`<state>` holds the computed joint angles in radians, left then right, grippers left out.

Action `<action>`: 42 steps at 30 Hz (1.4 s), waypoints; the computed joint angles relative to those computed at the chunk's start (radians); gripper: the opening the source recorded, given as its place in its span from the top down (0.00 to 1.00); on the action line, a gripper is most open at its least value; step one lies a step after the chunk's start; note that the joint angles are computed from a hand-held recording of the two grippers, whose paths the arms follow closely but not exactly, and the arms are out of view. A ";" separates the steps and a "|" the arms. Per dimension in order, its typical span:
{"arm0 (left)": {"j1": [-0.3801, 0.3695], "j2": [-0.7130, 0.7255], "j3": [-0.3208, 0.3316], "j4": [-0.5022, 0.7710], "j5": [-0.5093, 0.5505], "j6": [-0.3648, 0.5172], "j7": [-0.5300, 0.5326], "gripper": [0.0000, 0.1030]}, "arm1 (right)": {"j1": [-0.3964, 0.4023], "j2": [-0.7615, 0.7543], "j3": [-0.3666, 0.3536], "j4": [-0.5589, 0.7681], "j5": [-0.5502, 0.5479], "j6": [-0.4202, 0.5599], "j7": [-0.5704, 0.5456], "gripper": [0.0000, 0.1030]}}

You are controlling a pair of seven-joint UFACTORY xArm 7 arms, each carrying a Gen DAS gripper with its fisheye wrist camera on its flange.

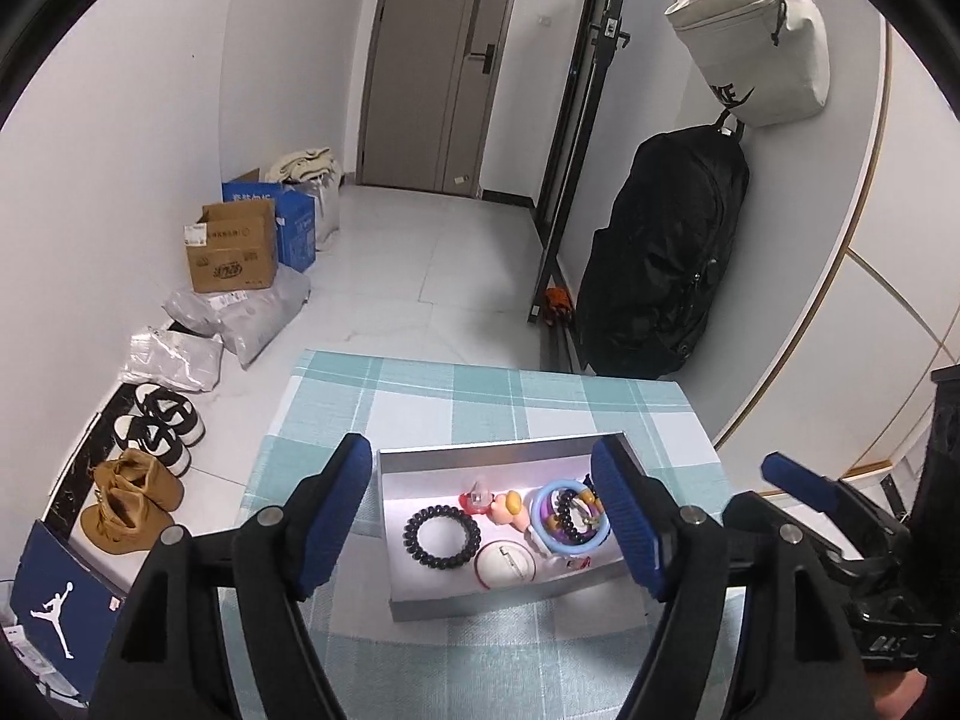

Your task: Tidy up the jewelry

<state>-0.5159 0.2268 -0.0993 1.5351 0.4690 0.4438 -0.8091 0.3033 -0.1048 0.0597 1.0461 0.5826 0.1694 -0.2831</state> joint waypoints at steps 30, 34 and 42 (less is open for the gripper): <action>0.013 -0.107 -0.044 -0.110 0.231 0.006 -0.185 0.20 | 0.050 -0.109 -0.035 -0.145 -0.214 -0.098 0.150 0.00; 0.014 -0.108 -0.045 -0.110 0.233 0.005 -0.183 0.20 | 0.056 -0.109 -0.042 -0.145 -0.222 -0.096 0.158 0.00; 0.014 -0.110 -0.049 -0.115 0.219 -0.001 -0.171 0.20 | 0.060 -0.109 -0.047 -0.143 -0.227 -0.092 0.162 0.00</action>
<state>-0.5022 0.1165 -0.1486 1.4204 0.6881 0.4426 -0.9796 0.3631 -0.2135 0.0126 0.9026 0.3556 0.0770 -0.1212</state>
